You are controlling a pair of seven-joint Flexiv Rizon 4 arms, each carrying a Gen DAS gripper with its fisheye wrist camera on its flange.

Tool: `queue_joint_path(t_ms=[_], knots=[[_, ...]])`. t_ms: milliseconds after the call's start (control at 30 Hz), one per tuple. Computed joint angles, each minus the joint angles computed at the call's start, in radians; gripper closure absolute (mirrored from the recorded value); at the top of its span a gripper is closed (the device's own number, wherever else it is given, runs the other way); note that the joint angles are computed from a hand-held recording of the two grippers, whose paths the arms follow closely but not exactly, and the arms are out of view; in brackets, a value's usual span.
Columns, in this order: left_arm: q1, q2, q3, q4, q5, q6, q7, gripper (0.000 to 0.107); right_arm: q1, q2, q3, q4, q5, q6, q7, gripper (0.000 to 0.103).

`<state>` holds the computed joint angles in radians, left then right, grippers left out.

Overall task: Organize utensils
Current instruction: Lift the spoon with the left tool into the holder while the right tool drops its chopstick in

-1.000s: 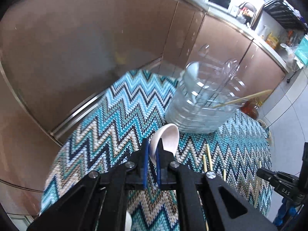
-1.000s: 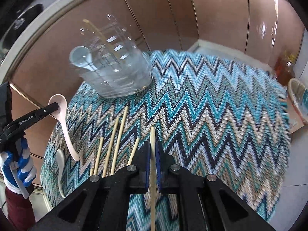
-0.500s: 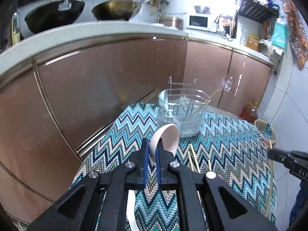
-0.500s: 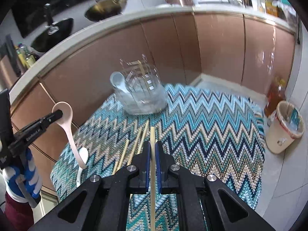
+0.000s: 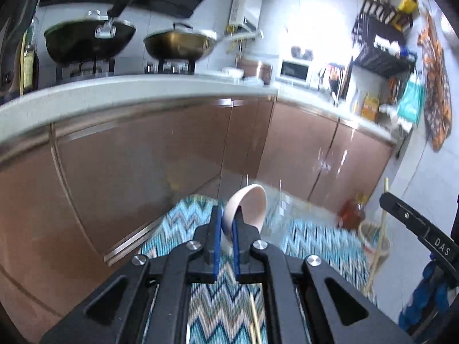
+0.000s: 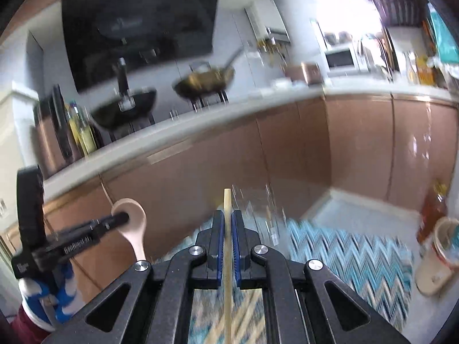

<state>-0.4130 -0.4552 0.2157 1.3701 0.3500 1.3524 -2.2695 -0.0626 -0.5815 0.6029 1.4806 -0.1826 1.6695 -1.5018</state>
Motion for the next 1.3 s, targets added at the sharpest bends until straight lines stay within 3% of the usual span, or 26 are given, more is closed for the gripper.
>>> queue_joint_path(t_ms=[100, 200, 300, 400, 533, 733, 900, 1000, 1167, 1267, 1300], knots=[[-0.002, -0.066, 0.035, -0.12, 0.003, 0.002, -0.037, 0.101, 0.04, -0.093, 0.007, -0.139, -0.036, 0.052, -0.007, 0.097], [-0.03, -0.161, 0.108, -0.277, 0.03, -0.046, -0.102, 0.101, 0.117, -0.178, -0.061, -0.277, -0.086, 0.114, 0.018, 0.097], [-0.01, -0.261, 0.109, -0.43, 0.029, -0.108, -0.119, 0.101, 0.156, -0.294, -0.068, -0.438, -0.155, 0.132, 0.036, 0.097], [-0.008, -0.352, 0.134, -0.568, 0.059, -0.177, -0.15, 0.101, 0.196, -0.409, -0.084, -0.614, -0.213, 0.112, 0.061, 0.097], [0.024, -0.478, 0.111, -0.756, 0.075, -0.27, -0.156, 0.101, 0.257, -0.554, -0.118, -0.843, -0.258, 0.055, 0.086, 0.097], [0.05, -0.622, 0.093, -0.966, 0.112, -0.379, -0.2, 0.101, 0.304, -0.672, -0.116, -1.021, -0.217, -0.026, 0.006, 0.097], [0.053, -0.681, 0.08, -1.042, 0.142, -0.427, -0.245, 0.101, 0.315, -0.647, -0.26, -0.936, -0.132, 0.025, 0.024, 0.097], [0.048, -0.695, 0.08, -1.046, 0.163, -0.43, -0.274, 0.1, 0.329, -0.613, -0.389, -0.855, -0.097, 0.064, 0.08, 0.097], [0.04, -0.676, 0.075, -0.982, 0.182, -0.381, -0.305, 0.099, 0.322, -0.554, -0.457, -0.715, -0.103, 0.112, 0.157, 0.096], [0.03, -0.637, 0.078, -0.901, 0.187, -0.335, -0.325, 0.097, 0.324, -0.513, -0.501, -0.635, -0.105, 0.131, 0.202, 0.082], [0.029, -0.62, 0.073, -0.867, 0.182, -0.314, -0.328, 0.092, 0.323, -0.505, -0.507, -0.621, -0.109, 0.133, 0.215, 0.076]])
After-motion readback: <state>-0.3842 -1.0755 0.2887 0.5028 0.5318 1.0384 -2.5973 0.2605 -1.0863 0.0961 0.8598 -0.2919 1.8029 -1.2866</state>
